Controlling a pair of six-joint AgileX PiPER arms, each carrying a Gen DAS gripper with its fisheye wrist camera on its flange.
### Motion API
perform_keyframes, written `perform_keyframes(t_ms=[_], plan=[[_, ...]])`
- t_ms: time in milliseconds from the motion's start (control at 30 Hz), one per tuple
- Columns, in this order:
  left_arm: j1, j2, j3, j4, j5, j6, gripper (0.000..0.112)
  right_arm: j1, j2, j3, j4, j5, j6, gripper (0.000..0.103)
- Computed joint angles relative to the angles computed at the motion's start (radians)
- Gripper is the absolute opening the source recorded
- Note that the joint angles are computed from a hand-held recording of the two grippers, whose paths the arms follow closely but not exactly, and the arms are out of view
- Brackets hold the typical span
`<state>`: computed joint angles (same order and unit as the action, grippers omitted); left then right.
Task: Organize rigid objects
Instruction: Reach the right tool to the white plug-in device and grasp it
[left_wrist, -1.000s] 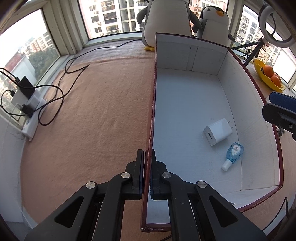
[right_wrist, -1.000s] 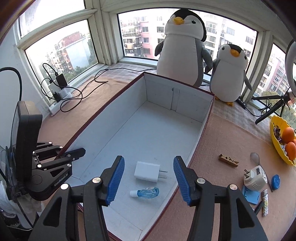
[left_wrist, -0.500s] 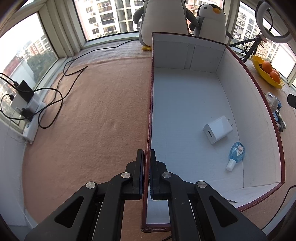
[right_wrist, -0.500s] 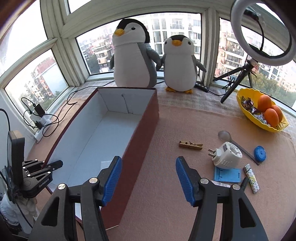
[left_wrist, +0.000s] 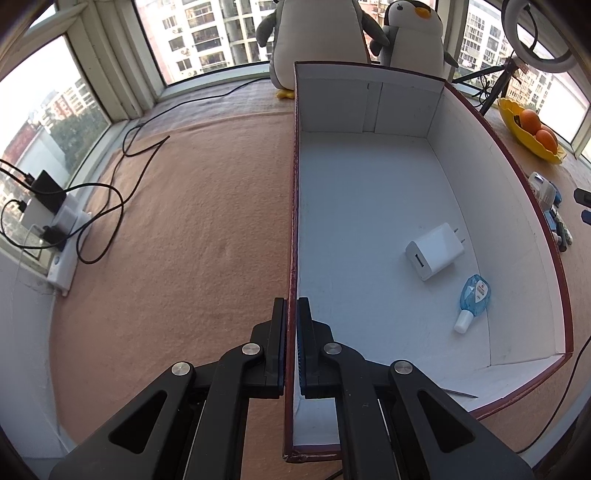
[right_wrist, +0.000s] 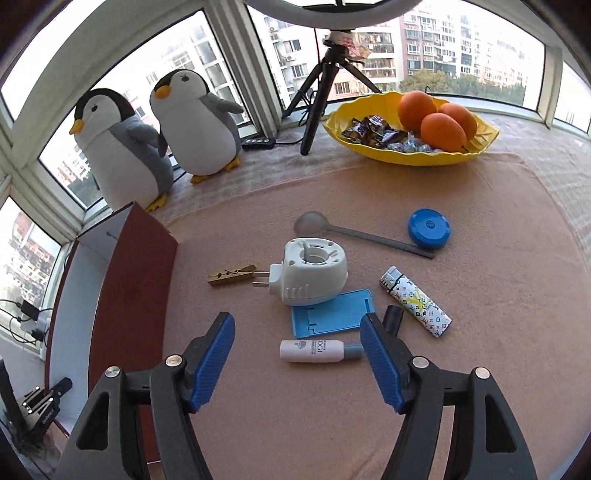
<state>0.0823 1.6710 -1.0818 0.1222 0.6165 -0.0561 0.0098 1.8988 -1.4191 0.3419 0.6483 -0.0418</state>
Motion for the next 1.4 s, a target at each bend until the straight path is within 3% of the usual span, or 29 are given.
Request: perform_keyframes(t_ms=[200, 667, 1000, 1200, 1400], plan=[[-0.004, 0.004, -0.007, 0.006, 0.009, 0.01, 0.004, -0.1, 0.106, -0.09, 0.192, 0.078, -0.012, 0.066], [-0.009, 0.014, -0.03, 0.014, 0.03, 0.06, 0.004, -0.113, 0.314, -0.342, 0.182, 0.183, 0.151, 0.065], [-0.001, 0.022, -0.043, -0.005, 0.039, 0.1, 0.004, -0.103, 0.366, -0.415, 0.168, 0.244, 0.163, 0.044], [-0.001, 0.022, -0.045, -0.009, 0.04, 0.106, 0.004, -0.096, 0.342, -0.36, 0.189, 0.212, 0.132, 0.024], [0.001, 0.022, -0.044, -0.01, 0.04, 0.107, 0.004, -0.081, 0.29, -0.29, 0.141, 0.151, 0.128, 0.024]])
